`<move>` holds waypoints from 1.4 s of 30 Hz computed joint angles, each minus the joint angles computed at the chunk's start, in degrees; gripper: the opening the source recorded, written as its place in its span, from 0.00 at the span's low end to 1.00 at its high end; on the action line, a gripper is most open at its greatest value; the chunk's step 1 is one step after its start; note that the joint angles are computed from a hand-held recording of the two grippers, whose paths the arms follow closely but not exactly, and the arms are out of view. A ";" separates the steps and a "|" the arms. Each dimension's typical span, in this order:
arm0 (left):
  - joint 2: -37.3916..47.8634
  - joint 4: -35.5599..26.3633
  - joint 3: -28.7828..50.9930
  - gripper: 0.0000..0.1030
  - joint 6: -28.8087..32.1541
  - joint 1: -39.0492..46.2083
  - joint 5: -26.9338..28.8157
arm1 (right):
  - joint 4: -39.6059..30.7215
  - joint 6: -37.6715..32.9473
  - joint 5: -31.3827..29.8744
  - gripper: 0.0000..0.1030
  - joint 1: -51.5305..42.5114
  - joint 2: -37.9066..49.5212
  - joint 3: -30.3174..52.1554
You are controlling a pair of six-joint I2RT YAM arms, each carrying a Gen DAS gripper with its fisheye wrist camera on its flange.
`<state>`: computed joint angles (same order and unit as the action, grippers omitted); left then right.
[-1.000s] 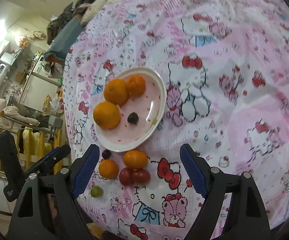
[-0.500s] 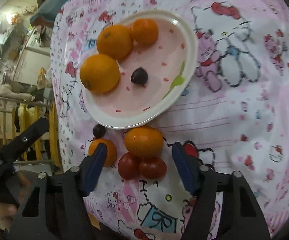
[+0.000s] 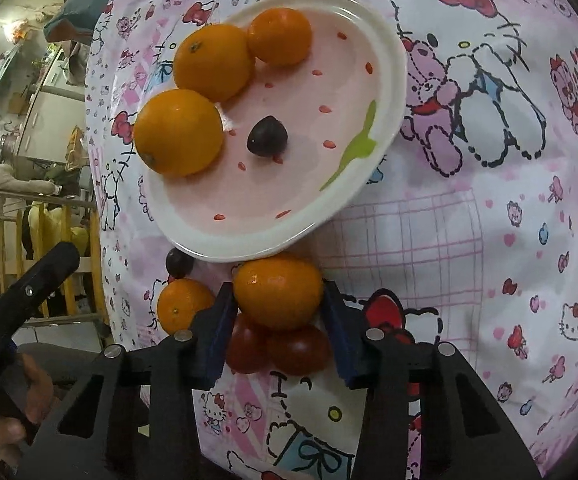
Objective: Organize fruits
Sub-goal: 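Grasp a tangerine beside the cherry tomatoes with the right tool and lift it, then grasp the dark grape with the left tool while the right tool carries the tangerine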
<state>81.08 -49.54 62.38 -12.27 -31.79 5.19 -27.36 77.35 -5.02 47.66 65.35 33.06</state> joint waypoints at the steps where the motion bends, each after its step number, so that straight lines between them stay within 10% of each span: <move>1: 0.09 0.02 0.03 0.78 0.00 -0.08 -0.18 | -0.54 -0.03 0.22 0.43 0.25 -0.22 0.23; 22: 5.67 -1.21 -0.06 0.76 0.33 -3.18 0.23 | -23.24 9.43 18.65 0.43 11.40 -24.20 2.64; 42: 15.76 -0.81 3.48 0.18 0.59 -8.37 0.61 | -23.39 8.17 16.96 0.43 8.21 -26.22 1.95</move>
